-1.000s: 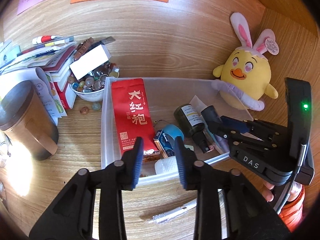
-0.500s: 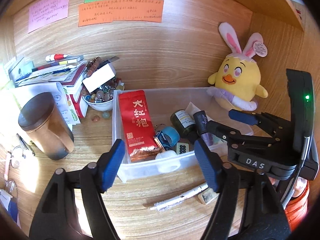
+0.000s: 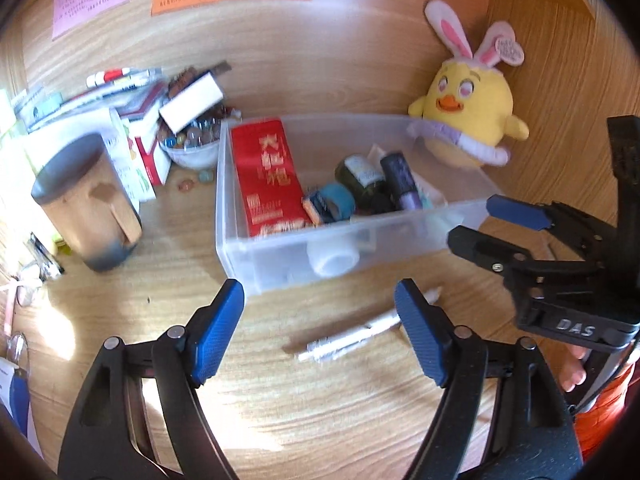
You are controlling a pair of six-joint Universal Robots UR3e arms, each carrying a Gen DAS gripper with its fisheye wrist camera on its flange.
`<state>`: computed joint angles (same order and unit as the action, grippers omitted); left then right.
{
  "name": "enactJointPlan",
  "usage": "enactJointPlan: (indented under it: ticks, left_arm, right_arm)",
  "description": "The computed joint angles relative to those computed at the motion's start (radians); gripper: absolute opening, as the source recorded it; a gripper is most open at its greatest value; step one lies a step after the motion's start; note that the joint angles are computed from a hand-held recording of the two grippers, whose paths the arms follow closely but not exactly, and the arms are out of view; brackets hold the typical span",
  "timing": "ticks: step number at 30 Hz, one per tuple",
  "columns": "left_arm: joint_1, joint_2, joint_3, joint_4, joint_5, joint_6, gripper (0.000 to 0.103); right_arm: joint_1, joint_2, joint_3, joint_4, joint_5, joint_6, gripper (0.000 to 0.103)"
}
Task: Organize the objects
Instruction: 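Grasp the white pen with the left tool while the right tool approaches the clear block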
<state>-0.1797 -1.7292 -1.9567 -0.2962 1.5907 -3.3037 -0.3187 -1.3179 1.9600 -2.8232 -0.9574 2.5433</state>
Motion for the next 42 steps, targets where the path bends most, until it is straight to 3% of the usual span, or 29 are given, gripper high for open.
enactJointPlan:
  ticks: [5,9,13,20,22,25,28,30,35,42]
  left_arm:
    - [0.028,-0.011,-0.037,-0.021,-0.057,0.017,0.078]
    - [0.043,-0.044,-0.041,-0.044,-0.082,0.030,0.078]
    - [0.038,-0.079,-0.024,-0.051,-0.102,0.046,0.078]
    - [-0.005,-0.140,0.035,-0.054,-0.067,0.115,0.077]
    - [-0.001,-0.146,0.036,-0.053,-0.084,0.137,0.063]
    - [0.000,-0.147,0.026,-0.038,-0.092,0.162,0.054]
    - [0.010,-0.128,-0.015,0.000,-0.111,0.175,0.039]
    - [0.009,-0.119,-0.035,0.020,-0.112,0.175,0.024]
    - [0.019,-0.056,-0.124,0.055,-0.123,0.174,0.019]
    - [0.012,-0.001,-0.162,0.011,-0.127,0.182,0.018]
  right_arm:
    - [-0.026,-0.044,0.073,0.025,0.007,-0.048,0.068]
    - [-0.034,-0.064,0.110,0.052,-0.006,-0.095,0.076]
    - [-0.036,-0.064,0.127,0.086,-0.007,-0.112,0.077]
    - [-0.021,-0.036,0.147,0.094,-0.044,-0.120,0.077]
    - [-0.019,-0.027,0.142,0.106,-0.050,-0.120,0.077]
    - [-0.017,-0.013,0.127,0.120,-0.057,-0.123,0.077]
    - [-0.015,0.010,0.107,0.125,-0.055,-0.118,0.077]
    - [-0.009,0.023,0.103,0.107,-0.059,-0.108,0.077]
    - [0.028,0.045,0.128,0.008,-0.092,-0.107,0.076]
    - [0.076,0.074,0.126,-0.047,-0.136,-0.107,0.051]
